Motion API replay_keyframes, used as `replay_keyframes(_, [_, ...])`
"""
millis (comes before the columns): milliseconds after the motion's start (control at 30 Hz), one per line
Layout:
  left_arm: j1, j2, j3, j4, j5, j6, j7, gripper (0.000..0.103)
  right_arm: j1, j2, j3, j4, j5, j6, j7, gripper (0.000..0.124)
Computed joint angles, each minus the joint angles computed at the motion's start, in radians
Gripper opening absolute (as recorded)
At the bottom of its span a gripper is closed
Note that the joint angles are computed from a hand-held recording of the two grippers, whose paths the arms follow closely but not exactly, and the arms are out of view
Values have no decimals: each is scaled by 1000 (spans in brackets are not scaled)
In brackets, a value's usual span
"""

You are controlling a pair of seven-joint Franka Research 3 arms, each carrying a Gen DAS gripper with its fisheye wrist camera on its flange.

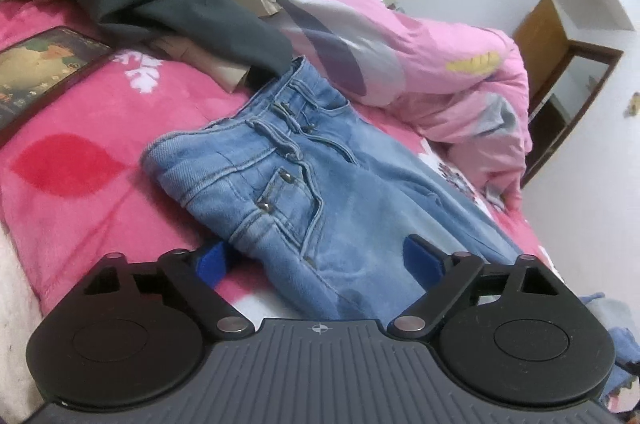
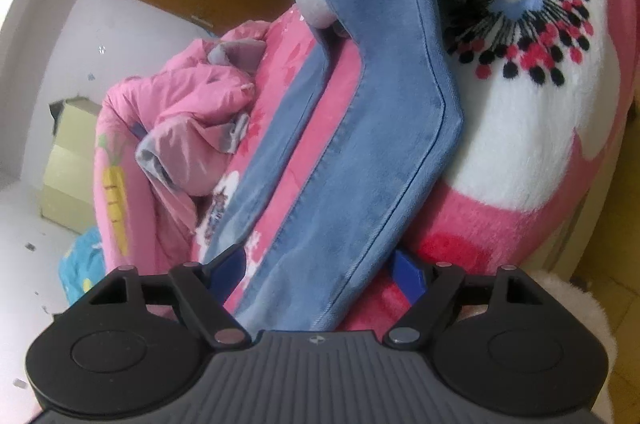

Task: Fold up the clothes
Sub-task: 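Fold the jeans leg over with the right gripper while the left gripper holds the waistband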

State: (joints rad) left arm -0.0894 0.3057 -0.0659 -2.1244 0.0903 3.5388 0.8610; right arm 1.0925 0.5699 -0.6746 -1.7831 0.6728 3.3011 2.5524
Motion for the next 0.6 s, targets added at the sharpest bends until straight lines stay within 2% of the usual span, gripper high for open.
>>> replay_keyframes(100, [-59, 12, 54, 15, -108, -14, 17, 57, 45, 16, -46, -15, 48, 10, 35, 68])
replay_keyframes(133, [-69, 19, 64, 26, -130, -22, 20, 55, 66, 21, -68, -24, 68, 10, 50, 63])
replay_keyframes(200, [-102, 27, 93, 43, -174, -37, 40, 49, 124, 39, -131, -47, 108, 14, 84, 61])
replay_keyframes(267, [-161, 32, 144, 57, -230, -60, 82, 47, 184, 66, -201, -66, 145, 10, 114, 61])
replay_keyframes(333, [-234, 34, 208, 63, -293, -75, 131, 44, 195, 75, -218, -75, 146, 15, 125, 61])
replay_keyframes(367, [-271, 37, 241, 67, -325, -84, 155, 43, 176, 68, -197, -76, 144, 31, 121, 61])
replay_keyframes(467, [-398, 44, 360, 82, -424, -123, 218, 34, 61, 37, -60, -61, 140, 87, 83, 57])
replay_keyframes(500, [-434, 47, 396, 86, -446, -135, 229, 31, 40, 30, -35, -58, 134, 93, 66, 55])
replay_keyframes(533, [-455, 47, 419, 88, -455, -144, 231, 28, 23, 22, -13, -56, 130, 97, 38, 53])
replay_keyframes(567, [-462, 46, 428, 88, -453, -151, 228, 27, -23, 0, 44, -58, 101, 114, 16, 52])
replay_keyframes(600, [-453, 43, 422, 87, -443, -155, 219, 26, -100, -33, 131, -74, 9, 143, 38, 49])
